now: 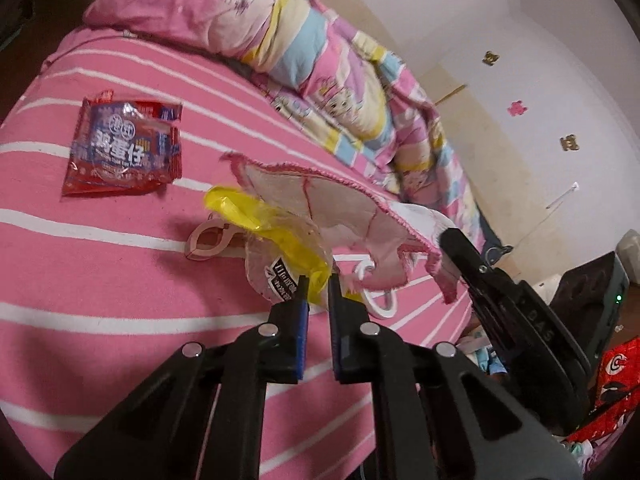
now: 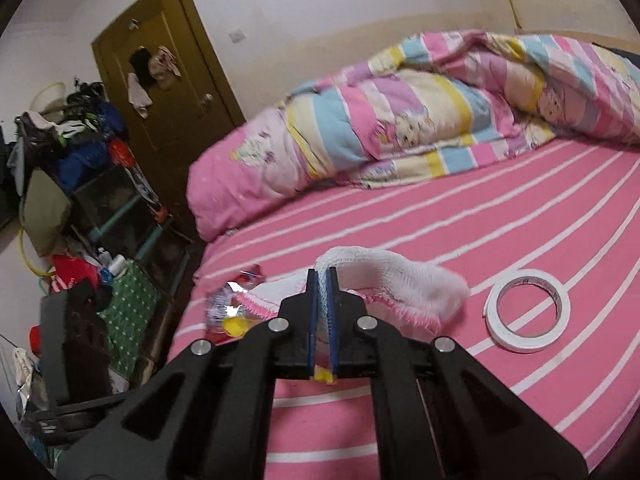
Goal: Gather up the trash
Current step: 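Carry the yellow packet and white glove with both tools to the bin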
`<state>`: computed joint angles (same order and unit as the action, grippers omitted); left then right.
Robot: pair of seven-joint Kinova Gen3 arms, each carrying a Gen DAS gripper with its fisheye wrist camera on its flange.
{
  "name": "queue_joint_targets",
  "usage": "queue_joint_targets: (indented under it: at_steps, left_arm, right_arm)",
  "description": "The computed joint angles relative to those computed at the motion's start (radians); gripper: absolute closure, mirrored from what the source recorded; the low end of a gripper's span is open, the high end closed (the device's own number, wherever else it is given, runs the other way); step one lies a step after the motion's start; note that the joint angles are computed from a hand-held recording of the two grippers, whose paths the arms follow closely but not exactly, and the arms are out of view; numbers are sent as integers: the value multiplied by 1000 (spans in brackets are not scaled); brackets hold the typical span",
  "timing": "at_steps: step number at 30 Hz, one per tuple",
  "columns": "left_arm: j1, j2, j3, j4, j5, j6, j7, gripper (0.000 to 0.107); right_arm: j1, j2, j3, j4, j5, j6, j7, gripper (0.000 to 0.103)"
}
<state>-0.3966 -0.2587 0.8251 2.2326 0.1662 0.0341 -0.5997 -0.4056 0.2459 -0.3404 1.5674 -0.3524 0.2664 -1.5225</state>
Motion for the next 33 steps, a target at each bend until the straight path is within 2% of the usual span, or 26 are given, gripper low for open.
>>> queue_joint_targets:
  at_steps: [4, 8, 12, 16, 19, 25, 29, 31, 33]
  left_arm:
    - [33, -85, -18, 12, 23, 14, 27, 100]
    - [76, -170, -50, -1, 35, 57, 55, 100]
    - [112, -237, -64, -33, 34, 120, 87, 100]
    - [130, -279, -50, -93, 20, 192, 115, 100]
    - [138, -299, -30, -130, 10, 226, 132, 100]
    - [110, -316, 68, -223, 5, 285, 160, 100]
    - [54, -304, 177, -288, 18, 298, 168, 100]
    - [23, -297, 225, -307, 34, 291, 167, 100]
    - [-27, -286, 302, -332, 61, 275, 169, 100]
  right_arm:
    - [37, -71, -32, 40, -51, 4, 43, 98]
    - [68, -161, -27, 73, -161, 37, 129, 98]
    - [57, -249, 26, 110, -240, 64, 179, 98]
    - [26, -351, 114, 168, -327, 97, 224, 98]
    - [-3, -420, 176, 207, -346, 119, 224, 98]
    - [-51, -550, 272, 278, -295, 161, 169, 98]
    - [-122, -655, 401, 353, -324, 194, 144, 98]
    - [-114, -703, 423, 388, -301, 206, 113, 98]
    - [-82, -744, 420, 417, -260, 217, 66, 98]
